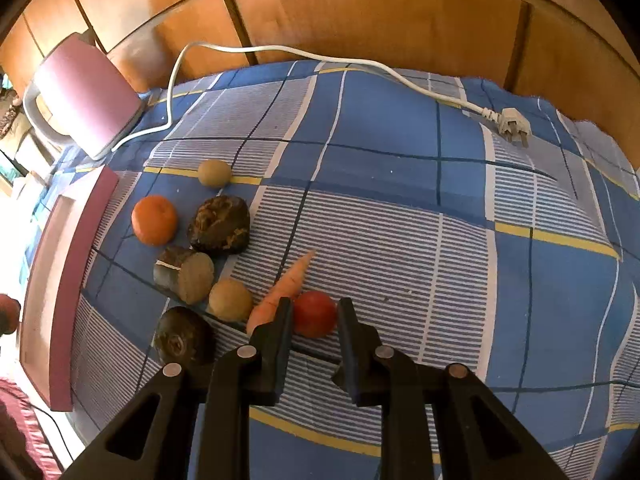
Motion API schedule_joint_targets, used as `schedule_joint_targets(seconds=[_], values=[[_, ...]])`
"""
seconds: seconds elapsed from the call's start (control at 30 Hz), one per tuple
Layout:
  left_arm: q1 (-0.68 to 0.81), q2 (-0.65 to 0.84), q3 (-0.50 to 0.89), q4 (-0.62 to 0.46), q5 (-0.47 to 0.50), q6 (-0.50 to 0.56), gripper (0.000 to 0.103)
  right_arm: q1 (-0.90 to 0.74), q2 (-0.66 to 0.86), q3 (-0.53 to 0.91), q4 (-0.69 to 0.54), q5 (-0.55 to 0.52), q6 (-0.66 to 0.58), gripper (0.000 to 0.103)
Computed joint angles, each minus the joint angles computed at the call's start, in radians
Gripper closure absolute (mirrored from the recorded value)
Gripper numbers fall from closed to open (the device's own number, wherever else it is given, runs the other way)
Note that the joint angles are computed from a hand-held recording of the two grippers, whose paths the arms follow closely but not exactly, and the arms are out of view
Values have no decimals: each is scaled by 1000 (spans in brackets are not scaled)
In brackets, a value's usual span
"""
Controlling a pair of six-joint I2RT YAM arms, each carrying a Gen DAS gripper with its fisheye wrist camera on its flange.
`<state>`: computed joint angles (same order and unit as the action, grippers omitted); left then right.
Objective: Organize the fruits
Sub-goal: 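Carry the orange over the tray and open the left gripper, then grasp the red tomato with the right gripper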
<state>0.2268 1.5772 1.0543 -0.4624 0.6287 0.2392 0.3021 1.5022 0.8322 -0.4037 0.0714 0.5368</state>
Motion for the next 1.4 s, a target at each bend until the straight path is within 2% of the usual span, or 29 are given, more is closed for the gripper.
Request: schedule_joint_targets(seconds=[0.23,0.3,0.33,0.4,0.6,0.73,0.87,1.17,1.4], values=[[-5,171,132,101,-217,-61,63,-8,-14,-22,30,-14,9,81],[-11,191,136,131,-258,-71,57,-8,-13,-23,32,-13,9,81],[-10,191,129,141,-264,-81,47,-7,-13,-23,33,-12,11,81],[13,171,104,157,-254,-103,39,-5,-12,-24,38,-8,15,81],[32,56,-17,163,-290,-123,39,6,-29,-49,65,13,50,81],[35,-67,-155,205,-279,-75,32,12,-72,-83,85,28,89,81],[34,-167,-250,198,-262,-21,31,18,-142,-121,97,27,127,81],[66,-239,-310,158,-265,-2,26,150,-239,-144,85,88,197,81],[119,-262,-320,168,-253,10,23,305,-164,-88,147,94,229,81]])
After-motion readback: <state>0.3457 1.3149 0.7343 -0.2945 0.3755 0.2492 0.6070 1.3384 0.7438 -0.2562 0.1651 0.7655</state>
